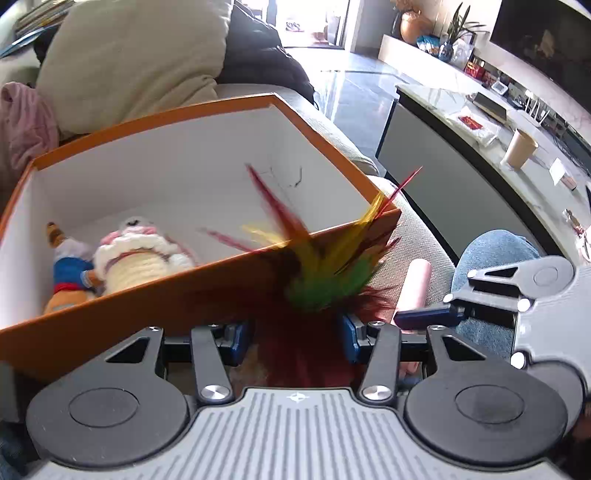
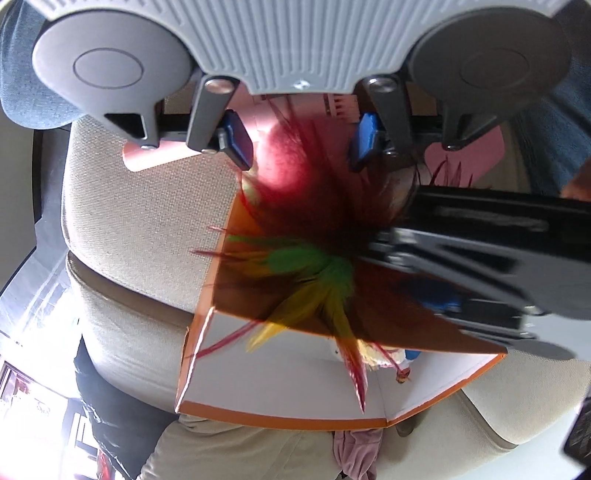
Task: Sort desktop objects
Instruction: 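Move both tools back to the feather toy and pink pom-pom, then grasp the red feather toy with the left tool while the right tool grasps the pink pom-pom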
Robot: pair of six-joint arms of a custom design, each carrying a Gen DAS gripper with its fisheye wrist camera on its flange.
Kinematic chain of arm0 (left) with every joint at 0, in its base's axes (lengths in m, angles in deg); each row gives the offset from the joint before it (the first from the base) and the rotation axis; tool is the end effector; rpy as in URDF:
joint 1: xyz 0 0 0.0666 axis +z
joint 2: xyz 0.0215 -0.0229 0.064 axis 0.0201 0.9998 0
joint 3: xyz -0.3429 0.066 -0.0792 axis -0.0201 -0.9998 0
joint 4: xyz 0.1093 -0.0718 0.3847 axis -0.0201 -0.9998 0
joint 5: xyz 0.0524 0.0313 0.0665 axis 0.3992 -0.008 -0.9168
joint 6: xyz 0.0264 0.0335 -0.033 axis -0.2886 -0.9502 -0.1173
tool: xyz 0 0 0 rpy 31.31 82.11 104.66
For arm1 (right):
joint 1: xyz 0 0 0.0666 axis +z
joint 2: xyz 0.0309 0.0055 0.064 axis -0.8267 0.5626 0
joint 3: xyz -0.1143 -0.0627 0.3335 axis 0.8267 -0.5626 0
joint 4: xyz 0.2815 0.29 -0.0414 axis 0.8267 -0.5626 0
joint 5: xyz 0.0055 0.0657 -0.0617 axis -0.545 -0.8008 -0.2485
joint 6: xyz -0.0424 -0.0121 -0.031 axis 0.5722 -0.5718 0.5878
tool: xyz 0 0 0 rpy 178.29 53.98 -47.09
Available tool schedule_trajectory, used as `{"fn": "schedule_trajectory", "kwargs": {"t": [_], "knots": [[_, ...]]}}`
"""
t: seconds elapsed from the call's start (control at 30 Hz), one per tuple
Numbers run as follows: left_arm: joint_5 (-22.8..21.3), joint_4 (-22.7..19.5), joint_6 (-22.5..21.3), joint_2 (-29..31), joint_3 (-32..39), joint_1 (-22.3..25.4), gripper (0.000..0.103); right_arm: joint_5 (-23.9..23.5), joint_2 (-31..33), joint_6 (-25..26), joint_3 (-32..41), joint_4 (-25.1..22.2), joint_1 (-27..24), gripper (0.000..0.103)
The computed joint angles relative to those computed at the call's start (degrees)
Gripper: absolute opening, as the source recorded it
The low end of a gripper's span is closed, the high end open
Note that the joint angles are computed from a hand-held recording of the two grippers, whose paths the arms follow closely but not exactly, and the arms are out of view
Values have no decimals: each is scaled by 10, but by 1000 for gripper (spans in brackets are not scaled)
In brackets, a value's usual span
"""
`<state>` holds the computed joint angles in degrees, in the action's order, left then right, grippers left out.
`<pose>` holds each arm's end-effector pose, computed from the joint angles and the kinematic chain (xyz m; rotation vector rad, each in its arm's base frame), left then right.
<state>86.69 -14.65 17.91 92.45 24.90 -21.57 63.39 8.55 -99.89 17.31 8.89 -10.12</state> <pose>0.3762 -0.1673 0.4296 0.7912 2.4781 -0.4001 0.2945 0.2911 0.4049 -0.3034 2.5578 0.2557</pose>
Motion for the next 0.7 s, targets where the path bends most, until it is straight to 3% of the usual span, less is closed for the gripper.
{"fn": "schedule_trajectory", "kwargs": {"t": [0.1, 0.23, 0.33, 0.57, 0.7], "knots": [[22, -2, 6, 16, 6, -4, 40, -10, 4, 6, -4, 8, -2, 60], [18, 16, 18, 15, -5, -7, 19, -6, 12, 12, -2, 9, -2, 59], [9, 30, 27, 4, -16, -5, 10, -6, 15, 14, 0, 10, -1, 60], [18, 25, 52, -36, -32, 34, 6, 16, 36, 37, 13, 3, 9, 64], [18, 26, 65, -56, -38, 51, 6, 25, 45, 51, 15, 0, 16, 52]]}}
